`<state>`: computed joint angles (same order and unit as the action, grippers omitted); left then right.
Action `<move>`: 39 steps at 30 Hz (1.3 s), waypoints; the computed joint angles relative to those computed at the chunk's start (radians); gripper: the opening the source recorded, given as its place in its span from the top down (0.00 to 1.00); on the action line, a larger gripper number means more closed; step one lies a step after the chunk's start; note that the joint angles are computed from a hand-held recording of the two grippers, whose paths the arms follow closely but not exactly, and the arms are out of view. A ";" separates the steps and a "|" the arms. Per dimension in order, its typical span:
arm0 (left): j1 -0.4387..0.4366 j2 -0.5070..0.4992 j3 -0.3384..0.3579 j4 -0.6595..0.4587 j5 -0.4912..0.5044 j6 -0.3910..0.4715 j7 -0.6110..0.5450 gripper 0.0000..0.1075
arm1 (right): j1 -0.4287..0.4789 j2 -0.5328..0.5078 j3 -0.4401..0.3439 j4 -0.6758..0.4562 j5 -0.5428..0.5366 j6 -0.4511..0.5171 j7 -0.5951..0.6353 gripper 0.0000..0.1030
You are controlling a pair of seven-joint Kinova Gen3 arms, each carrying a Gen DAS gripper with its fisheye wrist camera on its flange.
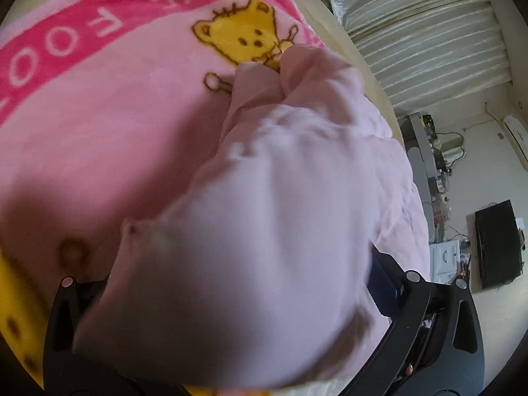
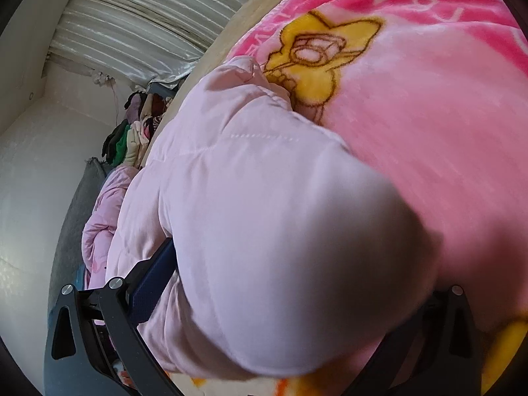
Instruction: Fold large clothes
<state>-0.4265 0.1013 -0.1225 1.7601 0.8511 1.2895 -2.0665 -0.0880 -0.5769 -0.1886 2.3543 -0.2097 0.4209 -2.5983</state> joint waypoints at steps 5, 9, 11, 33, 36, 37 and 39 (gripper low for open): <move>0.021 -0.019 0.010 0.035 0.006 -0.078 -0.046 0.12 | 0.029 0.023 -0.031 -0.007 0.032 -0.015 0.005 0.04; 0.024 -0.031 0.003 0.034 0.012 -0.066 -0.083 0.35 | 0.122 0.004 -0.150 -0.047 0.106 0.040 -0.028 0.31; 0.032 -0.058 0.001 0.032 0.006 -0.068 -0.102 0.50 | 0.162 -0.014 -0.215 -0.081 0.161 0.084 -0.034 0.46; 0.165 -0.308 -0.141 0.021 -0.105 -0.061 -0.236 0.69 | 0.243 -0.185 -0.485 -0.341 0.351 0.430 0.074 0.70; 0.162 -0.321 -0.165 0.029 -0.106 -0.039 -0.258 0.69 | 0.252 -0.213 -0.490 -0.355 0.327 0.456 0.102 0.71; 0.160 -0.326 -0.173 0.029 -0.108 -0.032 -0.266 0.69 | 0.255 -0.219 -0.490 -0.360 0.320 0.465 0.114 0.71; 0.157 -0.346 -0.191 0.038 -0.111 -0.012 -0.279 0.69 | 0.263 -0.241 -0.501 -0.375 0.305 0.495 0.135 0.71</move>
